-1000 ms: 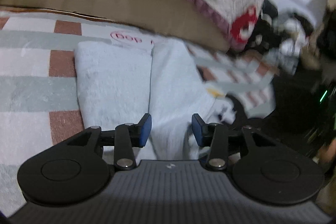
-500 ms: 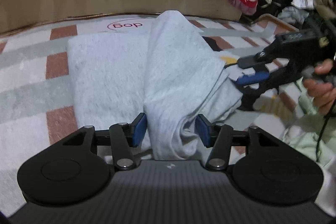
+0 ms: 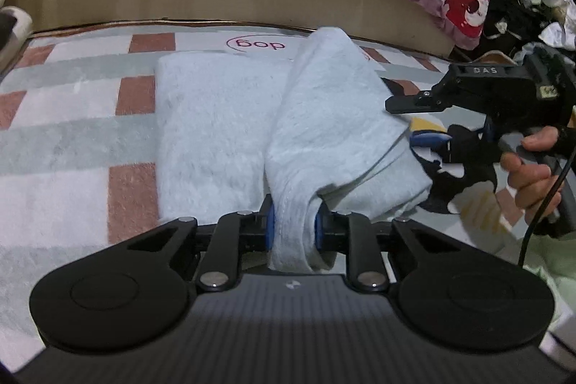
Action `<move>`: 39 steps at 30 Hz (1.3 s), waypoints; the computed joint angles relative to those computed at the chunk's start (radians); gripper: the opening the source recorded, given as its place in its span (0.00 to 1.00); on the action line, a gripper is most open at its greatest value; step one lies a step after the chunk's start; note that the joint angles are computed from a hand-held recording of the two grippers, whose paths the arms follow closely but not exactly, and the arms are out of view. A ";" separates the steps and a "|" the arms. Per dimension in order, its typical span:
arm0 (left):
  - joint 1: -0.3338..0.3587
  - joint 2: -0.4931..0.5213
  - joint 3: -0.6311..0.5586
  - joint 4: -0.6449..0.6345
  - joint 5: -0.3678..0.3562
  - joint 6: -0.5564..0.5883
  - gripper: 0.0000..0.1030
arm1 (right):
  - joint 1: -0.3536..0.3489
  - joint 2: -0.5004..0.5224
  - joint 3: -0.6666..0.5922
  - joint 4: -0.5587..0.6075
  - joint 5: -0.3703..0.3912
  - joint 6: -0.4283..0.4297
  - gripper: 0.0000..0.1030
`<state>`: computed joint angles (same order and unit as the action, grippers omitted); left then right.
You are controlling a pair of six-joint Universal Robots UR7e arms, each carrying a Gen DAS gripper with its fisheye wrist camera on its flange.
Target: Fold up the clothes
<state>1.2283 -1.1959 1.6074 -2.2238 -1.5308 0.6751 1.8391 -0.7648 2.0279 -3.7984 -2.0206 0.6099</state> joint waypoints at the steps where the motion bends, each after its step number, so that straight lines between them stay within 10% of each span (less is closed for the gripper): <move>1: 0.001 0.001 -0.002 0.001 -0.002 -0.001 0.19 | 0.011 0.015 -0.013 -0.030 -0.032 -0.051 0.32; 5: -0.001 0.000 -0.002 0.001 -0.002 0.015 0.19 | 0.024 0.030 -0.044 -0.089 -0.011 -0.224 0.13; 16: 0.007 0.013 -0.053 0.069 0.008 -0.004 0.21 | 0.070 0.060 -0.482 0.482 0.138 -0.534 0.13; 19: 0.020 0.031 -0.082 0.086 0.008 -0.080 0.22 | 0.082 0.114 -0.604 0.623 0.129 -0.537 0.38; 23: 0.039 0.053 -0.124 0.089 -0.019 -0.180 0.23 | 0.079 0.096 -0.488 0.411 0.174 -0.507 0.51; 26: 0.035 0.054 -0.124 0.056 0.001 -0.184 0.23 | 0.085 0.070 -0.352 0.247 0.069 -0.462 0.54; 31: 0.017 0.056 -0.128 0.012 0.077 -0.193 0.29 | 0.100 0.019 -0.180 0.309 -0.172 -0.382 0.54; 36: -0.027 0.063 -0.091 -0.187 0.355 -0.183 0.31 | 0.131 0.008 -0.118 0.417 -0.283 -0.382 0.54; 39: -0.007 0.079 -0.168 -0.125 0.235 -0.263 0.33 | 0.134 0.015 -0.118 0.448 -0.308 -0.426 0.55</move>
<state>1.2212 -1.1172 1.4393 -2.3487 -1.2954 0.4123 1.9730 -0.7494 1.9100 -3.3505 -2.3284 0.1843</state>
